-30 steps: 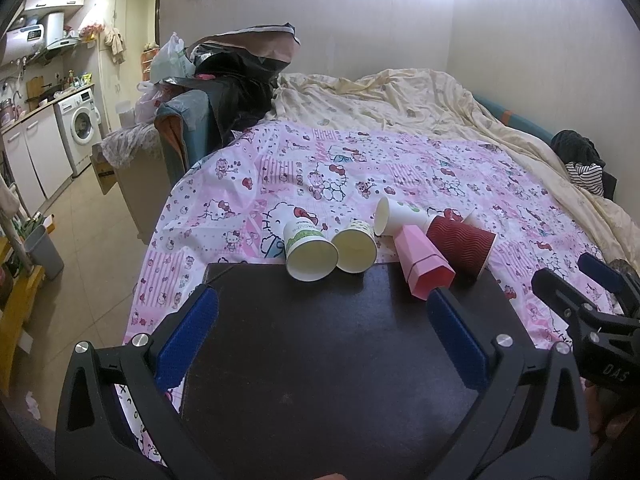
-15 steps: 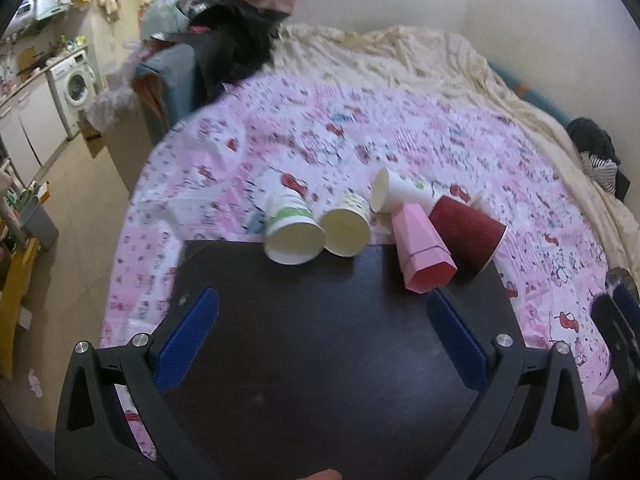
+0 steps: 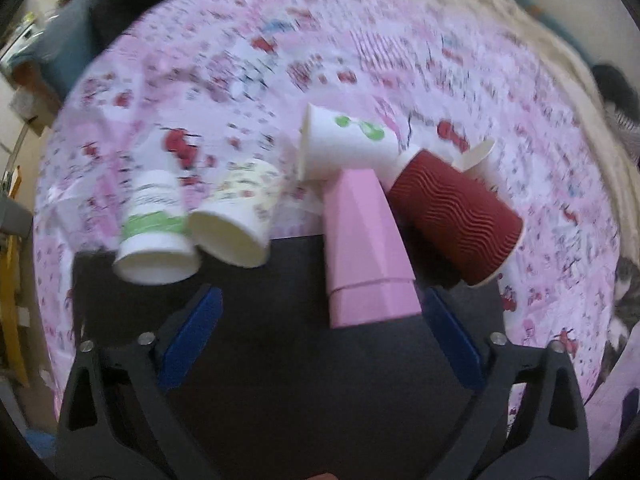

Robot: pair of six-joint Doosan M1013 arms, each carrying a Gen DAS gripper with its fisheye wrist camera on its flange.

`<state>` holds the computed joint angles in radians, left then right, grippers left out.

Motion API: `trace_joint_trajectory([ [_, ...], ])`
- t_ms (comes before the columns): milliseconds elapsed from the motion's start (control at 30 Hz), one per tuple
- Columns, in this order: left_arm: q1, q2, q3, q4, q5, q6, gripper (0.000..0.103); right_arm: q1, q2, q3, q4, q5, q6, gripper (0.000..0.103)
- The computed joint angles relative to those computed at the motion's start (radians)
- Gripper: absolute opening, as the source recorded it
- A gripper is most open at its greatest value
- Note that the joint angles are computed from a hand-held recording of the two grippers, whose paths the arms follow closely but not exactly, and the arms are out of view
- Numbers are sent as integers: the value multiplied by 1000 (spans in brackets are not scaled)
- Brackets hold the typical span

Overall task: Flip cup upside down
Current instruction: 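Move the left gripper to the pink hexagonal cup and close on it, then lift the pink cup with the left gripper and pull it back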

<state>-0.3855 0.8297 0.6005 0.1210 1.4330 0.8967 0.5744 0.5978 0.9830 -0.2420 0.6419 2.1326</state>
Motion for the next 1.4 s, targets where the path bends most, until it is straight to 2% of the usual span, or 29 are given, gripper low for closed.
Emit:
trace_joint_trajectory([
  [33,3,24,-38,-15,24,13,90,-3,0,1,3,-3,1,103],
  [167,18,108,-165,-87,127,23,90,-16,11,-12,40,16,2,103],
  [267,28,132,-194,-133,153,10,90,-24,16,-18,71,24,6,103],
  [400,35,116,-151,-181,112,6,84,-33,28,-34,114,51,4,103],
  [467,39,110,-137,-208,91,15,70,-36,32,-38,126,64,8,103],
  [533,44,117,-149,-250,109,15,63,-34,35,-43,115,78,16,103],
  [733,43,113,-146,-258,126,8,61,-33,36,-48,123,84,14,103],
  [1000,33,-5,52,-248,37,25,60,-29,30,-43,113,72,-1,103],
  [1200,21,-137,260,-242,-54,23,54,-25,22,-34,120,54,-13,103],
  [1400,2,-262,462,-290,-135,22,51,-15,11,-20,120,43,-30,103],
])
